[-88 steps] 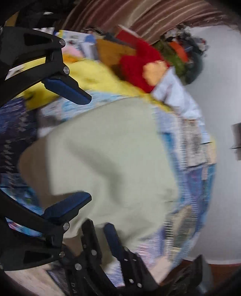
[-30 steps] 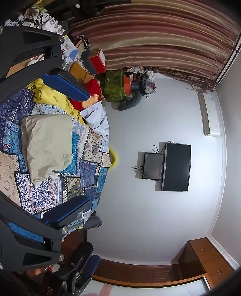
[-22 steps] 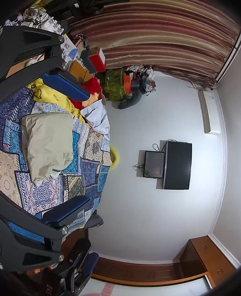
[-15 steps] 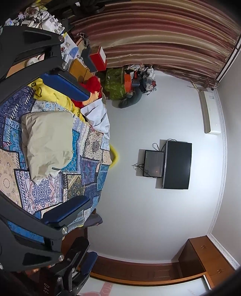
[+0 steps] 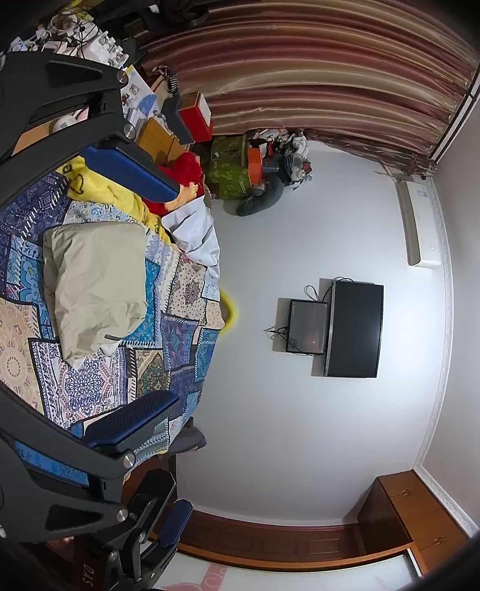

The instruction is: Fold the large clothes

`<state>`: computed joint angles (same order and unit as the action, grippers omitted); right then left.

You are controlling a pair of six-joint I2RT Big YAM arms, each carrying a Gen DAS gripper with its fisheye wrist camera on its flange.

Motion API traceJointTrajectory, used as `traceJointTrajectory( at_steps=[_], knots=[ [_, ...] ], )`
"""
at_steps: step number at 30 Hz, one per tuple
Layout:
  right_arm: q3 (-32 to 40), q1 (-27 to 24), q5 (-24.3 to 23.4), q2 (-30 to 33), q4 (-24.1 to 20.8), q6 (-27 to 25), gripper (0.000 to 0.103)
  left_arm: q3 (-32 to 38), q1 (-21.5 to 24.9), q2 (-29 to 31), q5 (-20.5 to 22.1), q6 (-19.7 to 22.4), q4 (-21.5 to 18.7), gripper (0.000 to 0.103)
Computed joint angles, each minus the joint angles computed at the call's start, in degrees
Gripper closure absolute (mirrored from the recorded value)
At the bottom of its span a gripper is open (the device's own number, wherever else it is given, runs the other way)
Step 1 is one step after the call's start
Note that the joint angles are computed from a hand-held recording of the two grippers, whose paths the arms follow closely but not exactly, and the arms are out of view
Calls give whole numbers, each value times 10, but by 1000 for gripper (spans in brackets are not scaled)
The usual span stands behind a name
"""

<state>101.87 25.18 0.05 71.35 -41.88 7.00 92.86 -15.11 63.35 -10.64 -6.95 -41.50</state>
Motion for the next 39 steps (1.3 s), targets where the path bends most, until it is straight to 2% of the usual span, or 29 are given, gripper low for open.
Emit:
traceJointTrajectory(
  at_steps=[9, 17, 39],
  knots=[
    [-8, -2, -4, -1, 2, 4, 0, -1, 6, 3, 15, -1, -2, 0],
    [-8, -2, -4, -1, 3, 5, 0, -3, 14, 2, 46, 1, 0, 0],
    [-8, -4, 7, -2, 2, 11, 0, -6, 4, 2, 50, 17, 11, 0]
  ],
)
